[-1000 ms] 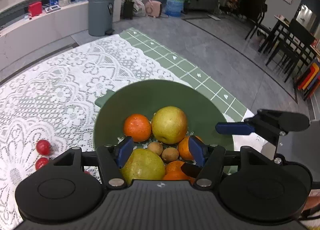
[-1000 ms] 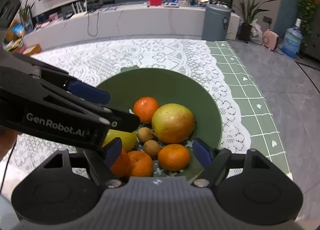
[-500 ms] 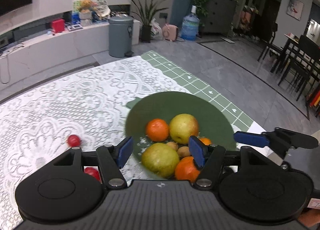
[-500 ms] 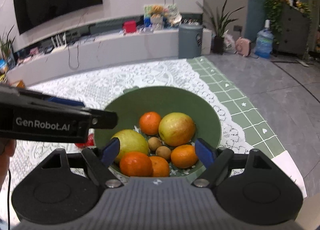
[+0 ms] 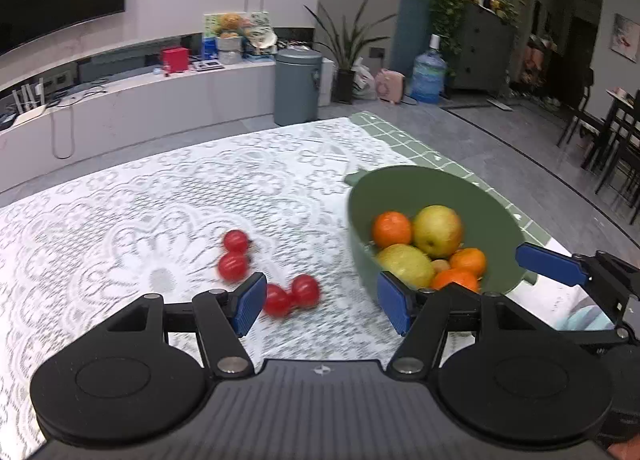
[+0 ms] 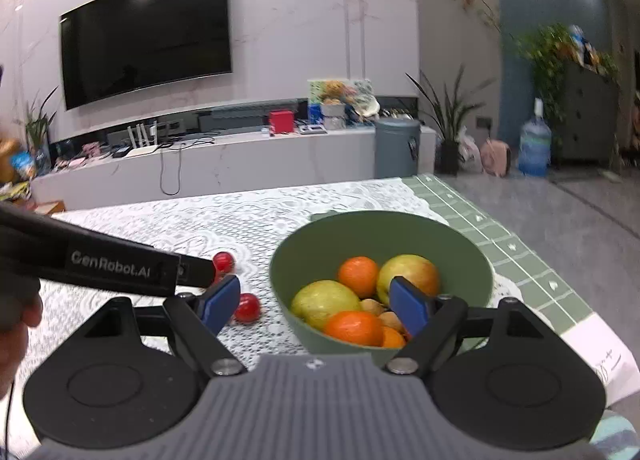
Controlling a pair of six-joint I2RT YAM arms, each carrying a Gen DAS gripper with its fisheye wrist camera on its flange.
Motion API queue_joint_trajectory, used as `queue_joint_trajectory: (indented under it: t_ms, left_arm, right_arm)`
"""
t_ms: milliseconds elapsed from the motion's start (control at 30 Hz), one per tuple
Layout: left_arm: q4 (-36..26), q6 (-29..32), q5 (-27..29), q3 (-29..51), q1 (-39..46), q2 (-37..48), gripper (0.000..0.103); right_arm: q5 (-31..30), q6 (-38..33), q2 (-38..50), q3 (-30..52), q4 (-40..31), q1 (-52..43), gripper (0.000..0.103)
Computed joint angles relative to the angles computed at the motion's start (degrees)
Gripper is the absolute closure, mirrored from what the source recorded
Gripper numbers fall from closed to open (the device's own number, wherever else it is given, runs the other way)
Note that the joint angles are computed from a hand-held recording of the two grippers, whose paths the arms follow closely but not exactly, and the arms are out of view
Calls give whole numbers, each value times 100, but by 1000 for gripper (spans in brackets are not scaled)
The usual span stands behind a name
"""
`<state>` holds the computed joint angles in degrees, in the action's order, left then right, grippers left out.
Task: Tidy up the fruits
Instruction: 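Withdraw both tools from the colander toward the cherry tomatoes, then grasp a cherry tomato with the left tool while the right tool grasps another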
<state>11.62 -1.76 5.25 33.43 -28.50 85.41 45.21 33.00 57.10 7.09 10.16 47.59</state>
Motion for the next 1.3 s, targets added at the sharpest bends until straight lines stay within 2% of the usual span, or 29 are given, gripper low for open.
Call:
queue_joint_trajectory:
  t_ms: [133,267,333,500,567,667,1000,1067,1300]
  left_arm:
    - [300,-42,63,-360,255,-142,29]
    - [611,58,68,-689,459,-196,29]
    - [699,48,106,-775,542,-158,33]
    - [753,-1,397,-820,800,12,45]
    - [764,-1,491,-798,879,113,49]
    - [812,35,641,-800,1001,247,53]
    - [780,168,864,-370,1086,1003,54]
    - [755,229,942,-234,1103,1155,54]
    - [702,472,1173,329,1145,1703,54]
  right_arm:
    - [78,133,669,32,415,275,30]
    - [204,61,1269,95,855,586,39]
    - [186,-45,1524,139,1062,667,42]
    - [-116,-317,2070,220,1471,554,57]
    - [-183,-450,2309,276,1638,532,67]
    - [-262,-724,2741,427,1894,493,73]
    - [-246,-1856,4150,1006,2669,309,75]
    - [-254,-2088,4409,1106,2849,213,82]
    - [-528,-2437,4853,1311,3169,-237,83]
